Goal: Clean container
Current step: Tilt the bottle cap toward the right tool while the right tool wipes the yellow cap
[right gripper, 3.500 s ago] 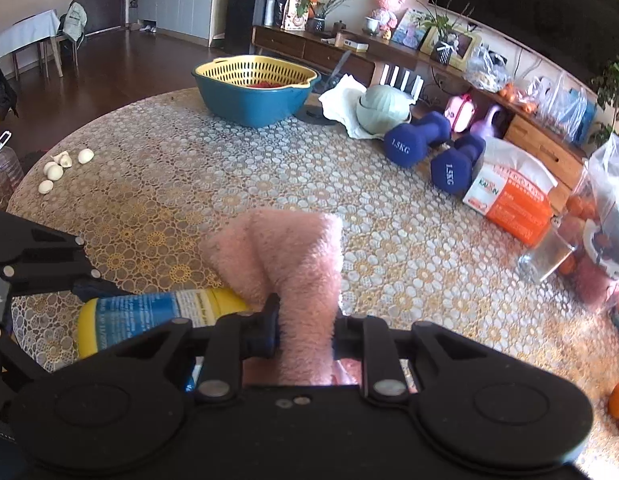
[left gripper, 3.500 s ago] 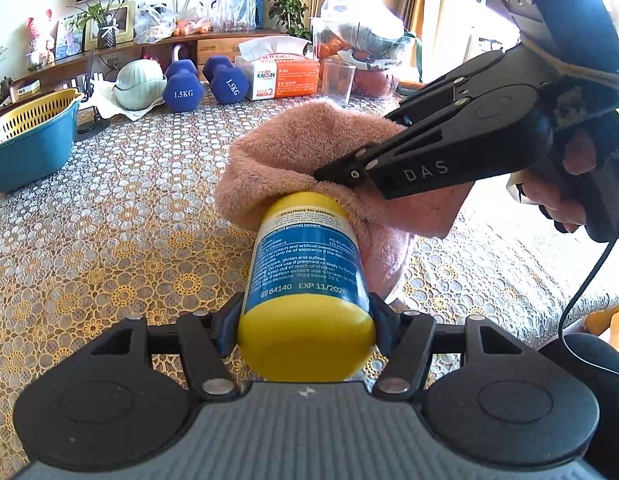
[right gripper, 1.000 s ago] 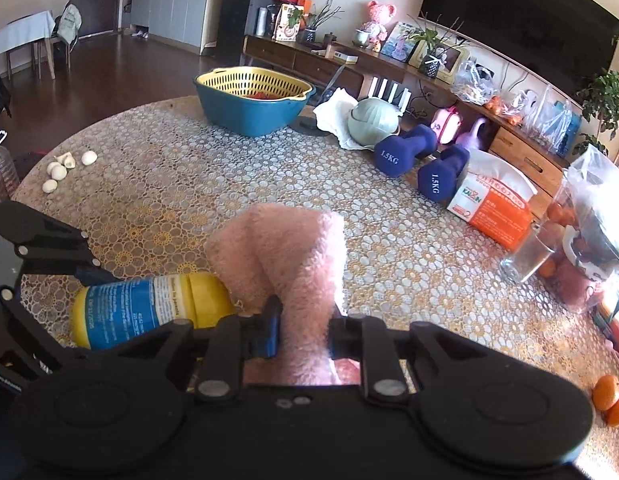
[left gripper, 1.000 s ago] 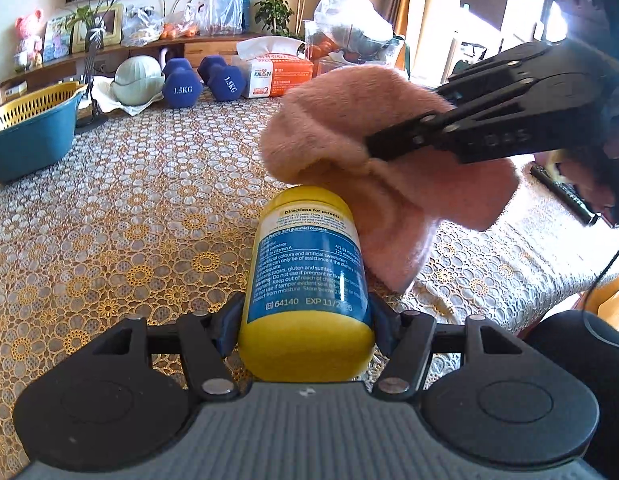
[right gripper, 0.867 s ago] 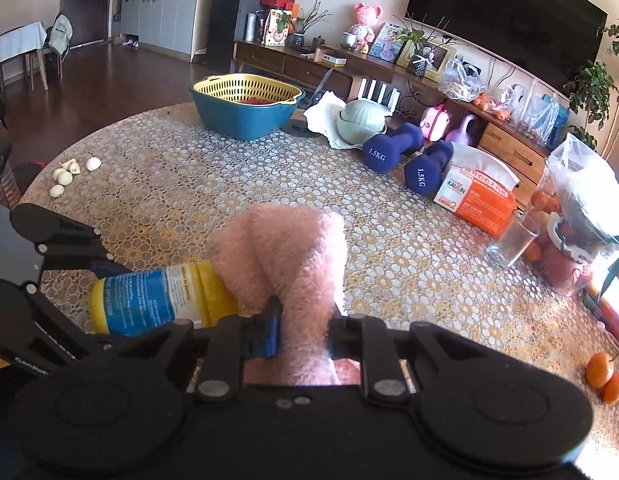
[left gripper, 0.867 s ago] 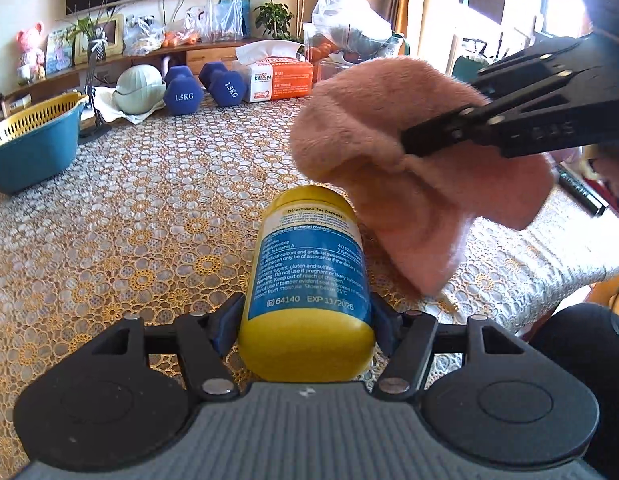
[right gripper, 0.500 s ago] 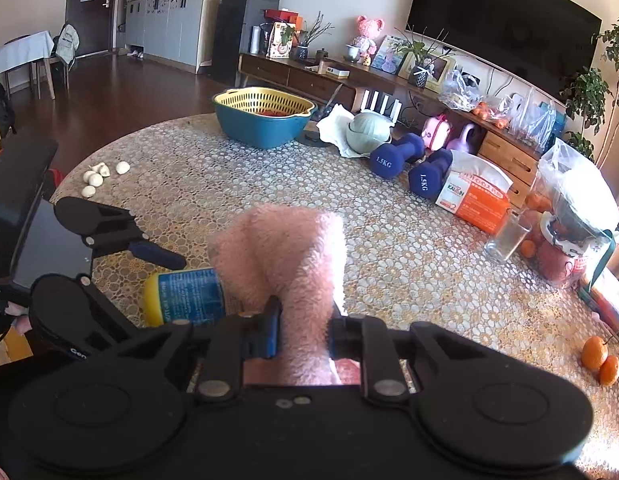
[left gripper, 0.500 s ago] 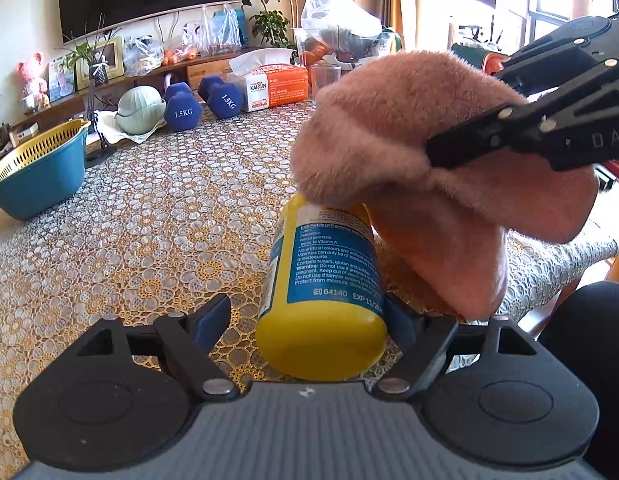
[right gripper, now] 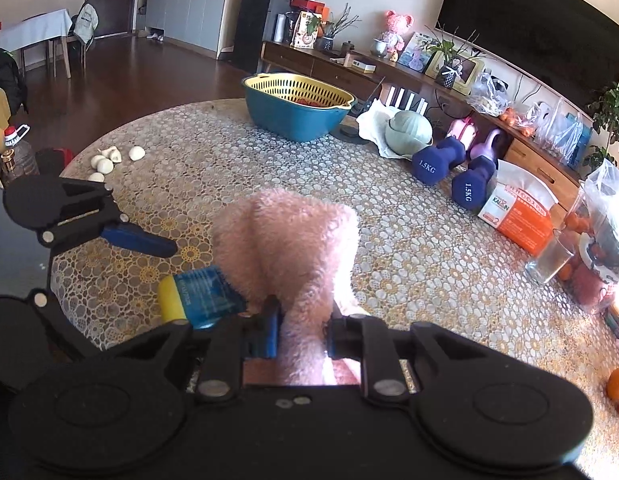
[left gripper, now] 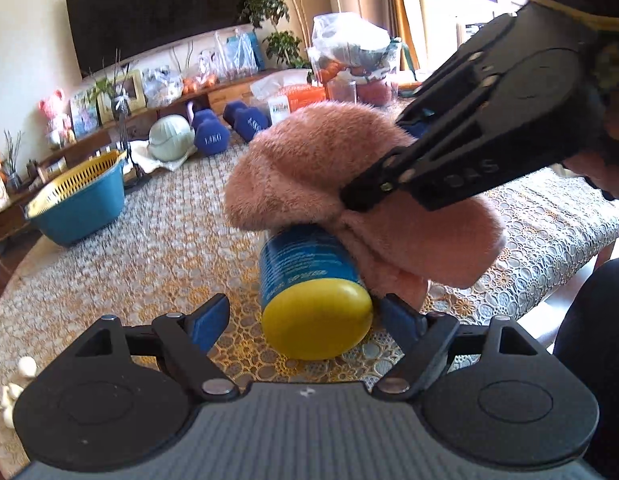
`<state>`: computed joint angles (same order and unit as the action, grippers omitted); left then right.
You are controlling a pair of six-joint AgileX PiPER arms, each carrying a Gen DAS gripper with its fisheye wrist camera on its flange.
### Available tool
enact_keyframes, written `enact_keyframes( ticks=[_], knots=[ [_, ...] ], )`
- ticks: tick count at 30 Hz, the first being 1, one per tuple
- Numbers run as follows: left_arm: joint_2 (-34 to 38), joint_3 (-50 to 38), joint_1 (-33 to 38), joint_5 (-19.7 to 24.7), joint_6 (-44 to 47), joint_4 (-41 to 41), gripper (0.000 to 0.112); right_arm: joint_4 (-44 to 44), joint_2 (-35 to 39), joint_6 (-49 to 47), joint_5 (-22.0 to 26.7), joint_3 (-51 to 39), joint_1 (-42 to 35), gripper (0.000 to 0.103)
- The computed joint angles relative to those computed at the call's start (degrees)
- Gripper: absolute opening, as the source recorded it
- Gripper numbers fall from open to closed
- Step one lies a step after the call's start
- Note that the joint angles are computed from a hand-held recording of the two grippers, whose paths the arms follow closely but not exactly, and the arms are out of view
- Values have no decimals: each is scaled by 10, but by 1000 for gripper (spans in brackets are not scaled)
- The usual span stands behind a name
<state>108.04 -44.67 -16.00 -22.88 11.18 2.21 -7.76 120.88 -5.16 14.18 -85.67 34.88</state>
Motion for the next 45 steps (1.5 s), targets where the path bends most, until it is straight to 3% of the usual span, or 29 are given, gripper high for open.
enact_keyframes(
  ticks=[8,10,14,18,27,35,39,45],
  knots=[
    [39,-12,-39,-47,164,-152,83,84,48,-57,49,-90,-3,20],
    [49,-19,-34,-46,162,-163,83,87,57,-61,56,-106,-1,20],
    [61,-40,-9,-16,92,-116,81,110,67,-85,63,-125,-1,20],
    [69,-58,7,5,51,-83,68,121,68,-95,63,-128,-2,20],
    [48,-57,28,28,-85,46,66,153,25,-146,30,-76,-4,19],
    [17,-50,-16,40,-98,84,66,320,-61,-352,14,22,2,18],
    [10,-52,-29,46,-96,85,65,256,-65,-306,0,37,5,18],
    [8,-74,-35,64,-103,99,64,285,-26,-300,28,-12,-39,17]
  ],
)
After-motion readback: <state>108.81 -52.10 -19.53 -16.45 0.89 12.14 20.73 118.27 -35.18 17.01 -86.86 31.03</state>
